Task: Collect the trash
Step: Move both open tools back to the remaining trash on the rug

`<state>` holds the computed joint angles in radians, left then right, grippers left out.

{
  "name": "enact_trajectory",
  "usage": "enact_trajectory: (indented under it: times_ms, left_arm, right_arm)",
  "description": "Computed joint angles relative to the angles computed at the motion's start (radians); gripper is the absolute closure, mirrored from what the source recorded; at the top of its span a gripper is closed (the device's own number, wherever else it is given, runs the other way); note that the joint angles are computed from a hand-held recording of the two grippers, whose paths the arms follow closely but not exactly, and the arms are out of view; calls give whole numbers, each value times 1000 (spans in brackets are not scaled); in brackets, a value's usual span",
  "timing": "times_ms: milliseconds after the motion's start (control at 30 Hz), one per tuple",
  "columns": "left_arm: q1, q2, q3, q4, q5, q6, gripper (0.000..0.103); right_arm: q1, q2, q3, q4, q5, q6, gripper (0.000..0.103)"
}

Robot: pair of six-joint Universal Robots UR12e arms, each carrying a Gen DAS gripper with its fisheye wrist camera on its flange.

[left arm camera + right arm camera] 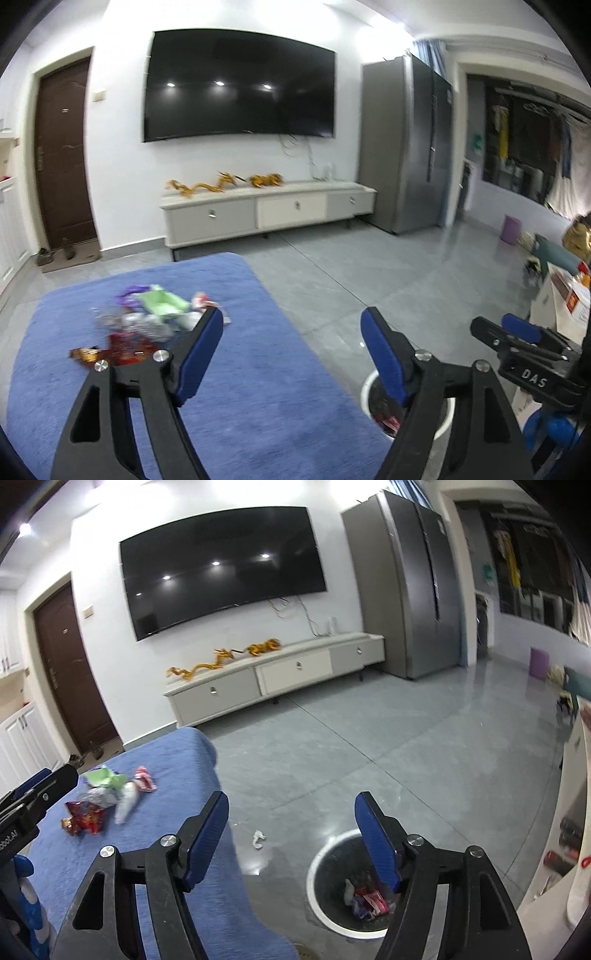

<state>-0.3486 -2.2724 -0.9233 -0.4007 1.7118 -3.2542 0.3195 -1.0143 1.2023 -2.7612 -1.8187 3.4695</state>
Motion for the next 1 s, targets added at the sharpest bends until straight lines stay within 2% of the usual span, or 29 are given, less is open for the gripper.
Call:
enact_trajectory:
  times_ms: [133,233,533,800,933,1000]
  left_arm:
    - [10,46,-84,88,59,-22,15]
    - [17,76,-135,128,90,-34,14]
    - [46,149,-255,207,119,-93,14]
    - [71,182,-319,273,101,-133,14]
    - [84,189,-325,241,95,-138,14]
    - [97,194,-334,226,68,-143,14]
  right_arm:
    - [28,14,-35,2,-10,-51,28]
    - [46,22,-52,-2,-7,-88,26]
    - [91,44,-97,2,-9,-177,24]
    - [118,54,-110,-28,-44,-210,20]
    - [129,68,-124,-67,-67,-215,17]
    - [130,73,-127,-87,-63,-215,12]
